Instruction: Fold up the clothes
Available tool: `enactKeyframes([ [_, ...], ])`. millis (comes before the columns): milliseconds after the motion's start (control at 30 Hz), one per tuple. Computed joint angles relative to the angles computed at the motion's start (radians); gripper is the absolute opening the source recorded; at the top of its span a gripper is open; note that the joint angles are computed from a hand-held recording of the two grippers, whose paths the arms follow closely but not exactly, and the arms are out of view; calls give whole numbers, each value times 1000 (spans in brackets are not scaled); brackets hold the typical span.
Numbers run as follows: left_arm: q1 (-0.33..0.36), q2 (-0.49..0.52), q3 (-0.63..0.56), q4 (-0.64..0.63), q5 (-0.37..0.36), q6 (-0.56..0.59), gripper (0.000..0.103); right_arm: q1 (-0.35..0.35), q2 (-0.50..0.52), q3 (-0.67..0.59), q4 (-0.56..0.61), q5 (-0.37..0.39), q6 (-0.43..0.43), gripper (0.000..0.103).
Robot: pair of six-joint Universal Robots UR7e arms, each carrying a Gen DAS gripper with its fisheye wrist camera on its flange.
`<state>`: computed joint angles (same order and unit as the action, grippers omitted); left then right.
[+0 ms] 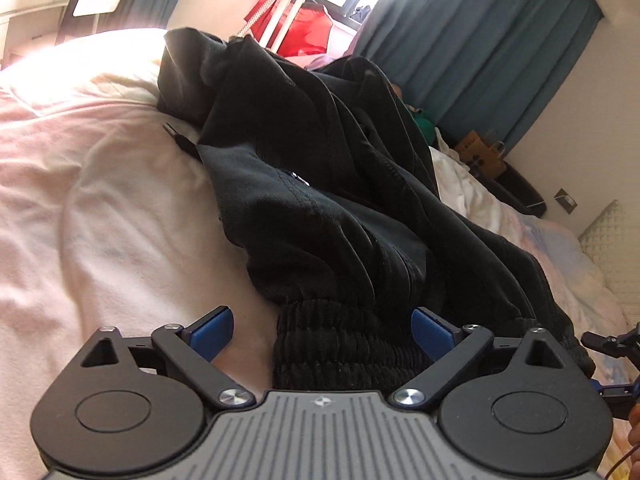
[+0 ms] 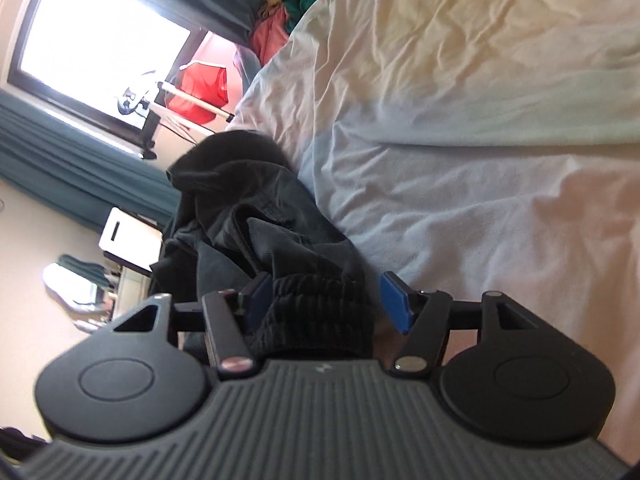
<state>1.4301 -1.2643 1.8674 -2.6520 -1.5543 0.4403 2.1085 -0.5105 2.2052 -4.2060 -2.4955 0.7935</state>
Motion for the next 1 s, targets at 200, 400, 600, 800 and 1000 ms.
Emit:
enactKeyframes([
  [200,9,41,-19,-12,-23,0,93,-71,-8,3,35,115,-48,62],
  [400,8,49,-9,-30,-26,8,64,-71,-10,-11,99,92,-45,62],
  [600,22,29,-23,-5,-64,-76,37,-66,-16,-17,173,71,-33,66],
  [800,75,-3,-86,50,-228,-255,21,-78,-16,-14,191,107,-39,67],
  [1000,123,0,-136,2,-245,-419,21,-96,-6,9,86,226,-53,67],
])
